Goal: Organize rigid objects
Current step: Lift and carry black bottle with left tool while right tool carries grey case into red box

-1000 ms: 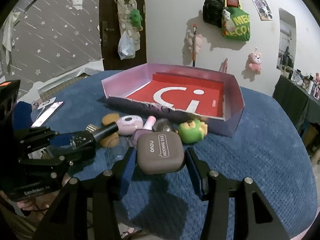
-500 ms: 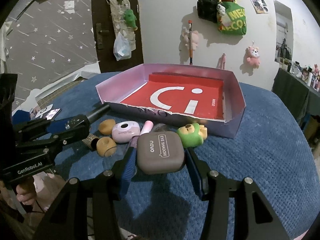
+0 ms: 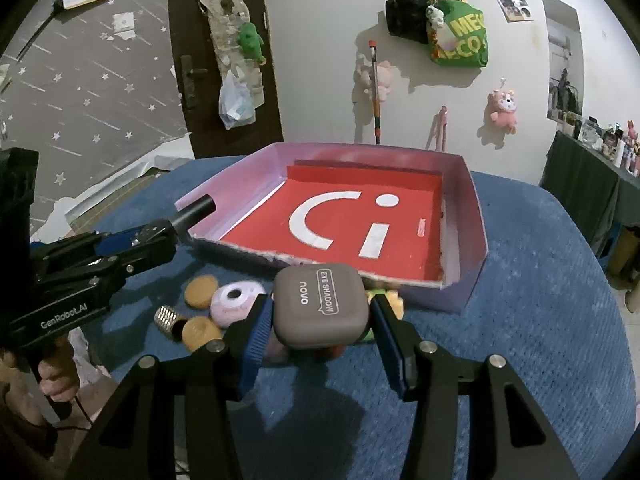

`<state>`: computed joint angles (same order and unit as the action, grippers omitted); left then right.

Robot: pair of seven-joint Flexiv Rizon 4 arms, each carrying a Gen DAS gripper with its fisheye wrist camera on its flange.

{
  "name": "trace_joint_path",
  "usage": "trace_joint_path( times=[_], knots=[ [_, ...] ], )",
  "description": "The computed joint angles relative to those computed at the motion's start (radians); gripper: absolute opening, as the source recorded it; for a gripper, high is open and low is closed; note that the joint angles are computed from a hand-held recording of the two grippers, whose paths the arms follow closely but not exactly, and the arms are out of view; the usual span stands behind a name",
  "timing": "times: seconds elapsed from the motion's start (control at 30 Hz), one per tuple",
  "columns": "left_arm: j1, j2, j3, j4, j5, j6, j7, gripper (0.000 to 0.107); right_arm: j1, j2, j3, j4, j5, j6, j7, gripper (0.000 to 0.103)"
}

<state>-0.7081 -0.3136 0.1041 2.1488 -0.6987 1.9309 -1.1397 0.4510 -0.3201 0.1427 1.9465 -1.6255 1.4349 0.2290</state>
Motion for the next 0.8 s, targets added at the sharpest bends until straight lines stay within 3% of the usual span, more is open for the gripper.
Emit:
trace_joint_path(
  times=[0.13, 0.4, 0.57, 0.73, 0.8],
  knots=[
    [-0.035, -0.023, 0.042, -0.042, -0.035, -0.002, 0.042, 0.033, 0.011, -0.013, -0.009, -0.019, 0.09, -0.015, -0.083, 0.053],
    [0.037, -0.051, 0.029, -0.106, 0.031, -0.06, 0.007, 0.033, 0.059, -0.054, -0.049, -0.06, 0.305, -0.028, -0.247, 0.053],
    [-0.013, -0.086, 0.12, -0.155, 0.066, -0.107, -0.024, 0.033, 0.099, -0.075, -0.074, -0.082, 0.436, -0.053, -0.35, 0.053],
    [0.041, -0.098, 0.103, -0.189, 0.13, -0.155, -0.071, 0.033, 0.129, -0.094, -0.095, -0.105, 0.536, -0.076, -0.427, 0.053],
    [0.093, -0.097, 0.06, -0.199, 0.156, -0.181, -0.083, 0.033, 0.137, -0.104, -0.099, -0.119, 0.578, -0.086, -0.462, 0.053]
  ],
)
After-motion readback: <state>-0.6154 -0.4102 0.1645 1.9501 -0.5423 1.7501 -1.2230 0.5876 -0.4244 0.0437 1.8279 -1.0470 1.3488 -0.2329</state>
